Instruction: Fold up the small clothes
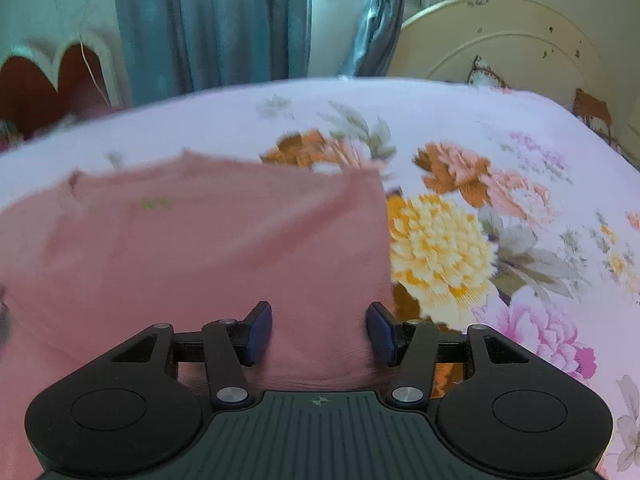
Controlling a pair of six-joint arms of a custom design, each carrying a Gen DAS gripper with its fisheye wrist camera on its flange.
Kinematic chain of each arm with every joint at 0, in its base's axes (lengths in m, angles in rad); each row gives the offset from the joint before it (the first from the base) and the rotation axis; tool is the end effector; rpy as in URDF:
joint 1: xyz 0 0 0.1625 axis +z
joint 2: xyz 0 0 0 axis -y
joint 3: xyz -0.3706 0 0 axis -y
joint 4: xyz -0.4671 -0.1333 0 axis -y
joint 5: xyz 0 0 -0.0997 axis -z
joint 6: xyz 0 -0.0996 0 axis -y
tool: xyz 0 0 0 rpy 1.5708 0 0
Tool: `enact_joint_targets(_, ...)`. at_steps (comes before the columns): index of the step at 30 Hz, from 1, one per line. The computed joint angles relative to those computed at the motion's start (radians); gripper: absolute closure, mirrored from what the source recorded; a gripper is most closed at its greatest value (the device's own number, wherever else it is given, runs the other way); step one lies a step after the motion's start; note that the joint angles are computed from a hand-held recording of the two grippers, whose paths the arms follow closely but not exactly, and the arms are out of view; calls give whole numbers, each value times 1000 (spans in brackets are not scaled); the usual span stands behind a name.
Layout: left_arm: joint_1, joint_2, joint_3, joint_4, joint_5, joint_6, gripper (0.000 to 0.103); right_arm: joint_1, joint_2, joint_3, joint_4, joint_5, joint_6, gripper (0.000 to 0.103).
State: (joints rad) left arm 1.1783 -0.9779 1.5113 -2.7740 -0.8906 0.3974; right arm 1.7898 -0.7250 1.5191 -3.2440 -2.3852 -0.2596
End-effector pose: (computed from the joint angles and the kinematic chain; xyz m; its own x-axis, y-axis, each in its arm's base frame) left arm -0.1003 -0.7545 0.2335 -0.6840 0.2219 -0.6949 0.6123 0.6924 -0.3816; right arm 0.2161 -0.6906 0.1083 -0.7295 0.2245 0.6461 -0.3371 0.7038 -0.6253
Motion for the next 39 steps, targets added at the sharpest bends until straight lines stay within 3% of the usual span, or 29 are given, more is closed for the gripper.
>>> enact_joint_targets(3, 11, -21, -1, 12, -6, -6, 42, 27, 36, -38, -1, 39, -14, 50)
enact_joint_targets(10, 44, -80, 4, 24, 2, -6, 41, 69, 158, -176, 130, 144, 53, 50)
enact_joint_targets(19, 122, -154, -21, 51, 73, -81, 40, 113, 338, -397, 243, 226, 82, 50)
enact_joint_targets(28, 205, -170, -106, 32, 165, -118, 40, 130, 436, -511, 258, 196, 82, 50)
enact_joint_targets(31, 238, -145, -177, 45, 186, -170, 40, 126, 465, -555, 349, 165, 108, 50)
enact_joint_targets(36, 292, -74, -317, 67, 200, -275, 40, 128, 454, -534, 287, 179, 95, 50)
enact_joint_targets(39, 317, -48, -368, 59, 168, -301, 42, 131, 458, -533, 267, 150, 85, 50)
